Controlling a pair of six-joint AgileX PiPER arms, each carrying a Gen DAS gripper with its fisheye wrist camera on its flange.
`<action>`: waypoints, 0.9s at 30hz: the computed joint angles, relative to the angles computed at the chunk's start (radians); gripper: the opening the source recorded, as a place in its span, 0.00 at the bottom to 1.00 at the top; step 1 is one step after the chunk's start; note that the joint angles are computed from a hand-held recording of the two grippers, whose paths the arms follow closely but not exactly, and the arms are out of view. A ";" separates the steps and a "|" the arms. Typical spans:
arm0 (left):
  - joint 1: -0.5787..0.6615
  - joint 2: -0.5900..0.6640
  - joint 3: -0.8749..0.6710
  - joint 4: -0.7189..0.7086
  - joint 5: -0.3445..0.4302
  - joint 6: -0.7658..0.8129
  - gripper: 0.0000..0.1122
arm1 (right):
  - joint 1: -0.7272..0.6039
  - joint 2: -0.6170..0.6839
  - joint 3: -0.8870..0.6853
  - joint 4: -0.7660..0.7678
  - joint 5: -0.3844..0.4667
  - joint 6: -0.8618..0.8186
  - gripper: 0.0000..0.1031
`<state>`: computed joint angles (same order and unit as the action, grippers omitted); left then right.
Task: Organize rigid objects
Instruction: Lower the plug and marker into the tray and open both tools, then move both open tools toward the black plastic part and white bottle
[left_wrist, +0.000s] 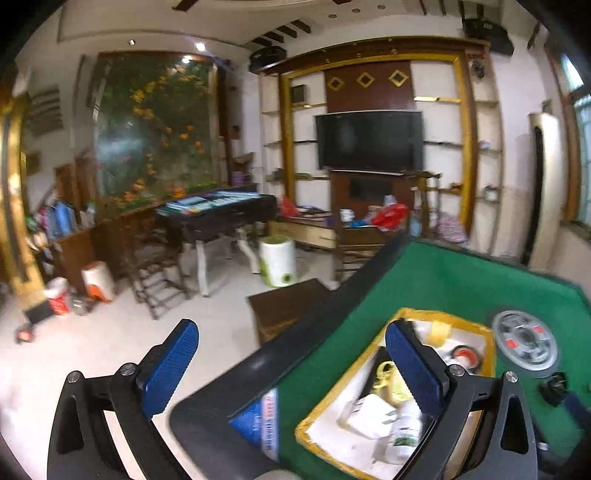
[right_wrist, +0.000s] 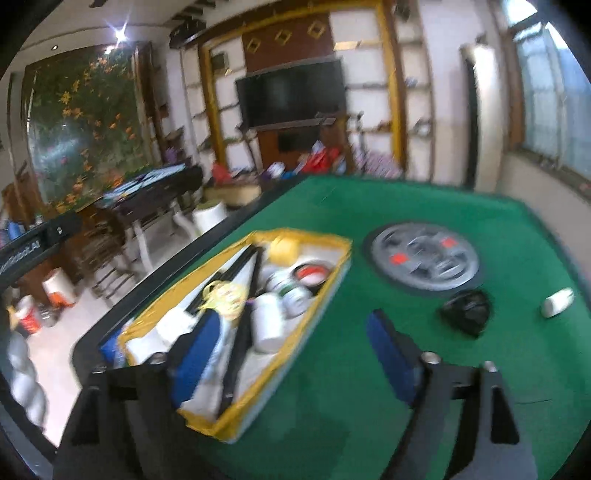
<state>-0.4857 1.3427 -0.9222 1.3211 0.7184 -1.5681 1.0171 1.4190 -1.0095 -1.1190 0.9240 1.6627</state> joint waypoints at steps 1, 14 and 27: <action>-0.008 0.009 -0.011 -0.022 0.008 0.029 0.91 | 0.013 -0.003 0.008 -0.022 0.021 0.019 0.86; -0.086 -0.013 -0.016 -0.196 0.005 0.207 0.91 | 0.110 -0.006 0.070 -0.133 0.177 0.097 0.96; -0.053 -0.009 -0.006 -0.272 -0.044 0.274 0.91 | 0.088 0.063 0.026 -0.070 0.197 0.048 0.97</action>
